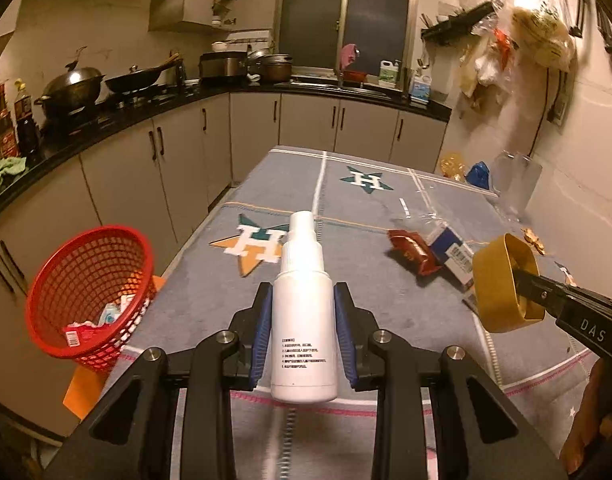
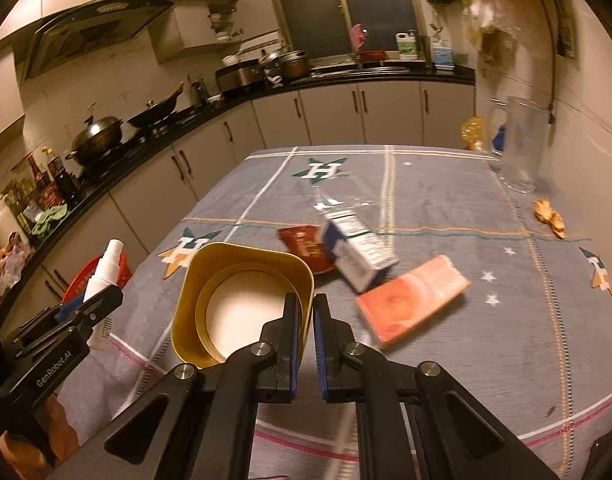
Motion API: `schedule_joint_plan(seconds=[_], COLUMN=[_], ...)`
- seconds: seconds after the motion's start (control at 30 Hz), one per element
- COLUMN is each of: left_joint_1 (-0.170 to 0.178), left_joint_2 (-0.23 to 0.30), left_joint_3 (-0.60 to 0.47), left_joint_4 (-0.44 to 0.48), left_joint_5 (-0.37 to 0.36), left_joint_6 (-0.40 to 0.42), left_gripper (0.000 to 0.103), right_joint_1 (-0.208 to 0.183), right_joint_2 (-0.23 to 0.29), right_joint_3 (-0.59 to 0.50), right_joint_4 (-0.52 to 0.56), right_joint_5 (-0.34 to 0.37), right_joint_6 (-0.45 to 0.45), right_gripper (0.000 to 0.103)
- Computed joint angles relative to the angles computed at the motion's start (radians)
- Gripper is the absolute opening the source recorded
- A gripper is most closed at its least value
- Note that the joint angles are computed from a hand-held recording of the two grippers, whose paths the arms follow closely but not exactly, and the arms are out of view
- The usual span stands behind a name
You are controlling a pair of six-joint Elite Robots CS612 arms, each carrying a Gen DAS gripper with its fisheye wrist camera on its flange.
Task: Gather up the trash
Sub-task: 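Carry the spray bottle and gold lid to the red basket and release both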
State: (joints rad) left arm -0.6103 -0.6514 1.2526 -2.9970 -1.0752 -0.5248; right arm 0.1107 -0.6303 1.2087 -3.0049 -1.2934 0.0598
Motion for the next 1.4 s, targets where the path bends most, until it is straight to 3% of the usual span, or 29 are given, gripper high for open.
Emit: schedule_joint_plan(seconds=[0.43,0.77,1.1,1.4], left_joint_1=[0.041,0.082,0.149,0.185], left_joint_2=[-0.037,-0.081,-0.081,-0.061], left_joint_3=[0.088,0.164,0.170,0.157], left_joint_4=[-0.050,-0.056,0.034,0.100], left_joint_5=[0.008,0.073,0.051,0.015], left_joint_6=[-0.076,-0.136,-0.196,-0.243], left_gripper=[0.029,0.029,0.029,0.029], right_joint_1=[0.051,0.089,0.145,0.195], right_joint_2=[0.026,0.071,0.193,0.363], right_joint_3=[-0.081,-0.200,-0.460,-0.787], right_joint_4=[0.106,0.222,0.441,0.678], right_joint_5=[0.021,0.106,0.201,0.236], right_joint_6=[-0.075,-0.122,-0.163,-0.190], right_gripper=[0.008,0.008,0.008,0.009])
